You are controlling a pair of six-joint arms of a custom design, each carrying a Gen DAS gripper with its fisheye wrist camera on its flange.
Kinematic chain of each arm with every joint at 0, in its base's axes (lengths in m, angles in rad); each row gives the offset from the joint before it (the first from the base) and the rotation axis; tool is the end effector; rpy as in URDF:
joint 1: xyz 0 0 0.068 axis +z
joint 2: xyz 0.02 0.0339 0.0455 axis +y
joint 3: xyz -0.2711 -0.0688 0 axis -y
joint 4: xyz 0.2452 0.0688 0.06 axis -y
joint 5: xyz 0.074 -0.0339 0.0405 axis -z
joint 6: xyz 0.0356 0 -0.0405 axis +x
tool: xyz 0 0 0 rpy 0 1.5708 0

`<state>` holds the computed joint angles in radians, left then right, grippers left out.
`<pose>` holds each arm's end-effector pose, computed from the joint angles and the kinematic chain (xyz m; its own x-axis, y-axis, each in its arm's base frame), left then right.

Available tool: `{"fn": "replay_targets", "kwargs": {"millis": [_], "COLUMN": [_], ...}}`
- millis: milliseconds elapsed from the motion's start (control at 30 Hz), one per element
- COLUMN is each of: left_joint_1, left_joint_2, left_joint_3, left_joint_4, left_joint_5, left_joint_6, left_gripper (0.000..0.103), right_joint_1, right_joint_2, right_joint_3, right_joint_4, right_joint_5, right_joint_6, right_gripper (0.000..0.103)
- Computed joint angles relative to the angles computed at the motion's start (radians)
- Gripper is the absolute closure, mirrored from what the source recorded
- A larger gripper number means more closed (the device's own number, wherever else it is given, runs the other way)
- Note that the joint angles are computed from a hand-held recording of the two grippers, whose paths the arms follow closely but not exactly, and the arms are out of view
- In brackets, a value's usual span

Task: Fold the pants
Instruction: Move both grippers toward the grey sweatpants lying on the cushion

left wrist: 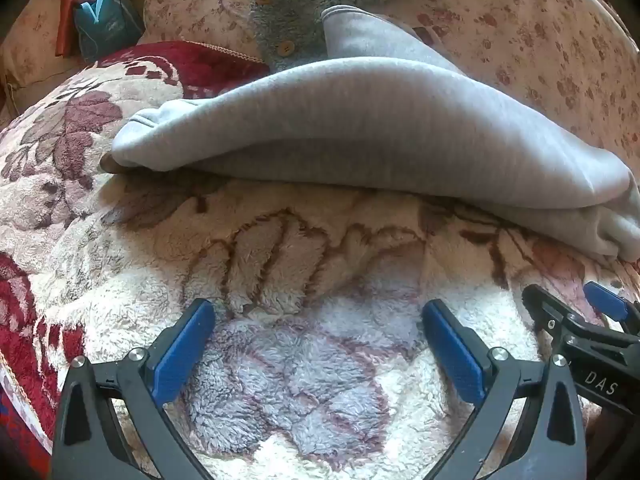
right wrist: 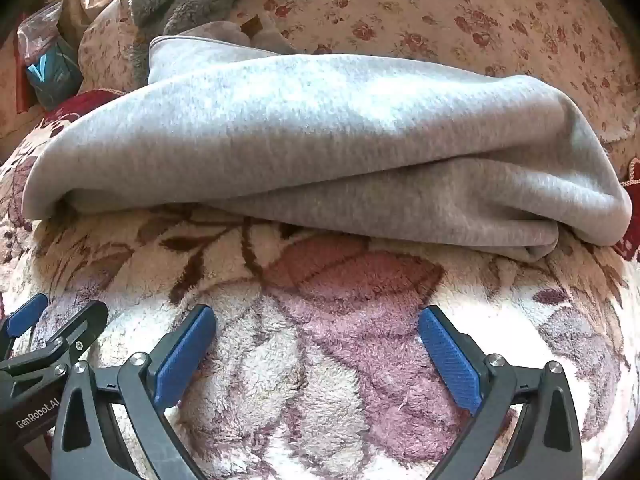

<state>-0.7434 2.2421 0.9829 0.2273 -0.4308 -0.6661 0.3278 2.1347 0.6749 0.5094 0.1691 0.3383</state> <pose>0.2865 -0.2432 0.0195 -0.7793 -0.0463 -0.6250 -0.0310 0.9989 -0.0353 0.3003 0.0958 0.0168 -0.8013 0.0731 -0.5938 0.0437 0.9970 0.0638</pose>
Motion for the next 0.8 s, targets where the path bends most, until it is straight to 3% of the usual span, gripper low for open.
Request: {"fn": "replay_targets", "kwargs": {"millis": [533,667,800], "left_joint_1": [0.000,-0.003,-0.024], "left_joint_2": [0.000,0.000,-0.033], "left_joint_3": [0.000,0.006,-0.026], "left_joint_4": [-0.007,-0.018,-0.023], "left_joint_5": [-0.003,-0.010,-0.033], "left_joint_6": [0.002,0.002,-0.008], "left_gripper": [0.000,0.000,0.000], "right_joint_1": [0.010,-0.009,-0.067], "right_joint_2": [-0.005,-0.004,-0.046], "right_joint_3": [0.007,-0.003,-0.061], "right_joint_4": [-0.014,0.004,0.047], "right_joint_5": [0.009,-0.018,-0.128], "right_joint_6": [0.005,-0.003,-0.060], "right_gripper": [0.000,0.000,0.000]}}
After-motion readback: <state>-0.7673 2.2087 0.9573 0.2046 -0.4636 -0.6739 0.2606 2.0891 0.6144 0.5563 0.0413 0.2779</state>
